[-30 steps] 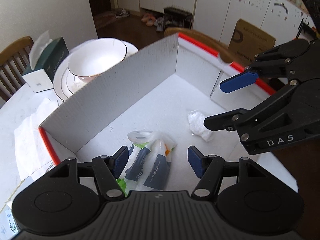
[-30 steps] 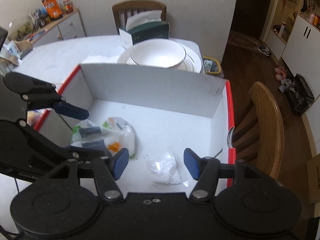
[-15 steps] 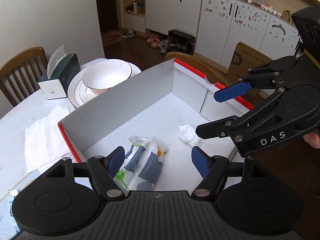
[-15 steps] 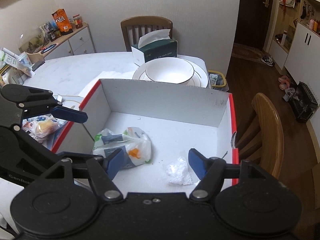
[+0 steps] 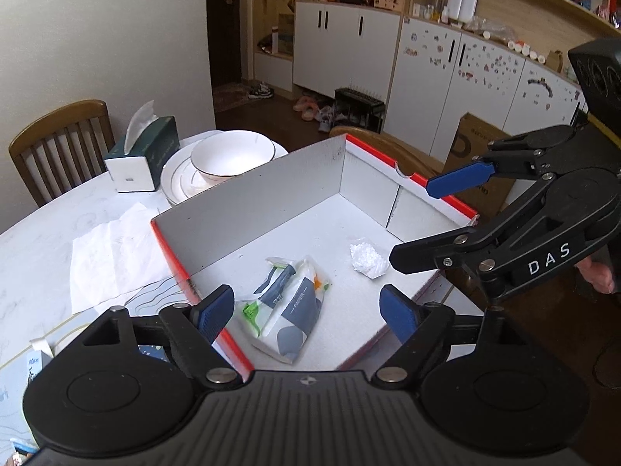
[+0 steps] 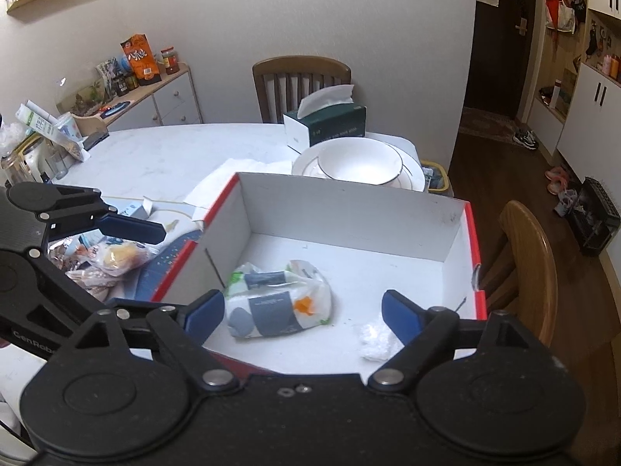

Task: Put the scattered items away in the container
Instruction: 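Move both open grippers back from the box toward the remaining table items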

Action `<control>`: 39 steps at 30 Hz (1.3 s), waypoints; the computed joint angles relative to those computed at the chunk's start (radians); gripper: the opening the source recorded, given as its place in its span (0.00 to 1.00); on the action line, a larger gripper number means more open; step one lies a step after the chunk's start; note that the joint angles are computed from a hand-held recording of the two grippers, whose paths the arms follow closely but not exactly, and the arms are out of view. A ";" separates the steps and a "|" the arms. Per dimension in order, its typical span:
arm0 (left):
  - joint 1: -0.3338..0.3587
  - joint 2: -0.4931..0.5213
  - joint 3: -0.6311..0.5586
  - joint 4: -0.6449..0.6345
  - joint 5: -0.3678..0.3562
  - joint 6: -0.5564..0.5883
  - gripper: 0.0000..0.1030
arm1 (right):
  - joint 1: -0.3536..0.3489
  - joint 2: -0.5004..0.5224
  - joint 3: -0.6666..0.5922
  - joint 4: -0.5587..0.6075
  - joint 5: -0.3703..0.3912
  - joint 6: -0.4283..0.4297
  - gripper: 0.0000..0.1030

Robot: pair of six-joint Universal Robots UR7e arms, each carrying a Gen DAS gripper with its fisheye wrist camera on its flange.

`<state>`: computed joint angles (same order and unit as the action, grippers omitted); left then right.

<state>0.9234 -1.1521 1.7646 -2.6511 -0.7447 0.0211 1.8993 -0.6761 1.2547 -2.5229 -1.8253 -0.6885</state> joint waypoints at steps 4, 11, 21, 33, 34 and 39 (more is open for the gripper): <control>-0.008 -0.035 0.046 -0.049 0.010 -0.002 0.83 | 0.008 -0.008 0.029 -0.032 0.011 0.029 0.88; -0.013 -0.111 0.132 -0.111 0.025 -0.022 0.95 | 0.032 -0.016 0.097 -0.128 0.025 0.015 0.91; -0.024 -0.260 0.280 -0.166 0.099 -0.053 0.99 | 0.080 0.013 0.155 -0.220 0.039 0.051 0.93; -0.031 -0.469 0.411 -0.079 0.228 -0.122 0.99 | 0.139 0.070 0.208 -0.324 0.049 0.064 0.96; -0.031 -0.481 0.417 -0.070 0.238 -0.124 0.99 | 0.144 0.076 0.209 -0.331 0.046 0.070 0.96; -0.028 -0.538 0.448 -0.066 0.255 -0.097 0.99 | 0.164 0.104 0.215 -0.369 0.031 0.088 0.97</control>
<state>0.8958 -1.6900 2.2131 -2.7173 -0.4898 -0.0761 2.0631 -0.5716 1.4695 -2.8921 -1.7938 -0.6003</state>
